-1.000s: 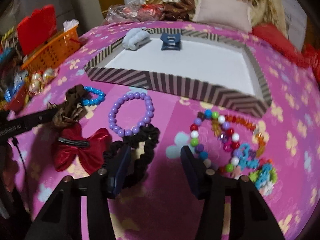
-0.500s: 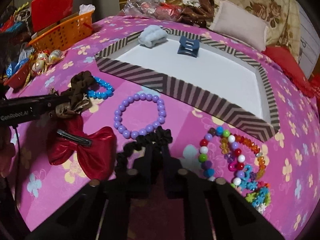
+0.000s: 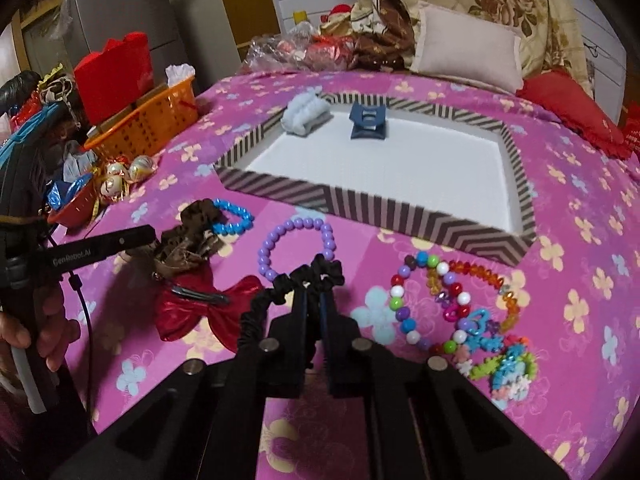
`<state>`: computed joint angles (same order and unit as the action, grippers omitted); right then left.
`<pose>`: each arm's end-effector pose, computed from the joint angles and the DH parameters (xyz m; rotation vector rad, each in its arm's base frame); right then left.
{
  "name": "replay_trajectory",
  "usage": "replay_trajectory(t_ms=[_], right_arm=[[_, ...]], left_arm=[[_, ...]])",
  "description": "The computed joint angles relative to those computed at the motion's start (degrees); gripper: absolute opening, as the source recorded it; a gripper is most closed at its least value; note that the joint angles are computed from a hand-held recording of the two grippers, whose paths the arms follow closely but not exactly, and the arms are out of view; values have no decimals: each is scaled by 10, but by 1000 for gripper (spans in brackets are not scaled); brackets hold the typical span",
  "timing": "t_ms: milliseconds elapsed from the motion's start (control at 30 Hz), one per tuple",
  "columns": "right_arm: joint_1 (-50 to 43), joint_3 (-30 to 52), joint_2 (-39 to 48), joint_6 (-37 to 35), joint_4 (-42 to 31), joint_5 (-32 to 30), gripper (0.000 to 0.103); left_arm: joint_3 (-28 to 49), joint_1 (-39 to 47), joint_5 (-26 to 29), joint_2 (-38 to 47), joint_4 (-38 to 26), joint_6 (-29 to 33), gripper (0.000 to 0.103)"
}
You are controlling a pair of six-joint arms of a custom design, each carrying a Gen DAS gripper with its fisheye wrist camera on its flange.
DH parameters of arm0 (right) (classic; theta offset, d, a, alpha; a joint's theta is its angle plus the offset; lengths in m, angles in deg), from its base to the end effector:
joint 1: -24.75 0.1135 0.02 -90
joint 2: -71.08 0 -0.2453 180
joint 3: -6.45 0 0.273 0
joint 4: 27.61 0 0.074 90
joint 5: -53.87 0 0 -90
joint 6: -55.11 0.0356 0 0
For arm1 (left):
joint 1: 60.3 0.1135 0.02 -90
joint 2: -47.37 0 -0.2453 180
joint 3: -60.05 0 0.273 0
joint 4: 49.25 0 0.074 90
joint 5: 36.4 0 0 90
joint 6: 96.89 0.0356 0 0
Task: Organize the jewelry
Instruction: 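Grasp brown scrunchie with left gripper while right gripper grasps black scrunchie, then lift brown scrunchie with left gripper while right gripper carries black scrunchie into tray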
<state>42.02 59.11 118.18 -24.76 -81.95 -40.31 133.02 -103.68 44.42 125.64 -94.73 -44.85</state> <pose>0.1872 0.0609 0.2373 -0.1855 2.4353 0.3041 0.2299 -0.2095 0.2439 0.0466 2.4895 -0.4263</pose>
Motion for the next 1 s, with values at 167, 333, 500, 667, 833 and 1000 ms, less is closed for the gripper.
replay_trajectory(t_ms=[167,333,500,667,833,1000], right_arm=[[4,2,-4,3,-6,3,6],[6,-7,-2,7,-4,-2,6],[8,-9,10,10,7,-6,6],[13,-8,18,13,16,-7,6],[23,-7,20,19,20,-6,6],[30,-4,8,23,12,-2,6]], left_arm=[[1,7,15,9,1,-9,21],[10,7,35,26,5,-4,40],[44,5,35,76,-16,8,48],[72,-17,-11,112,-31,30,48],[54,-7,-8,97,-22,25,22],[22,-7,-30,36,-13,0,20]])
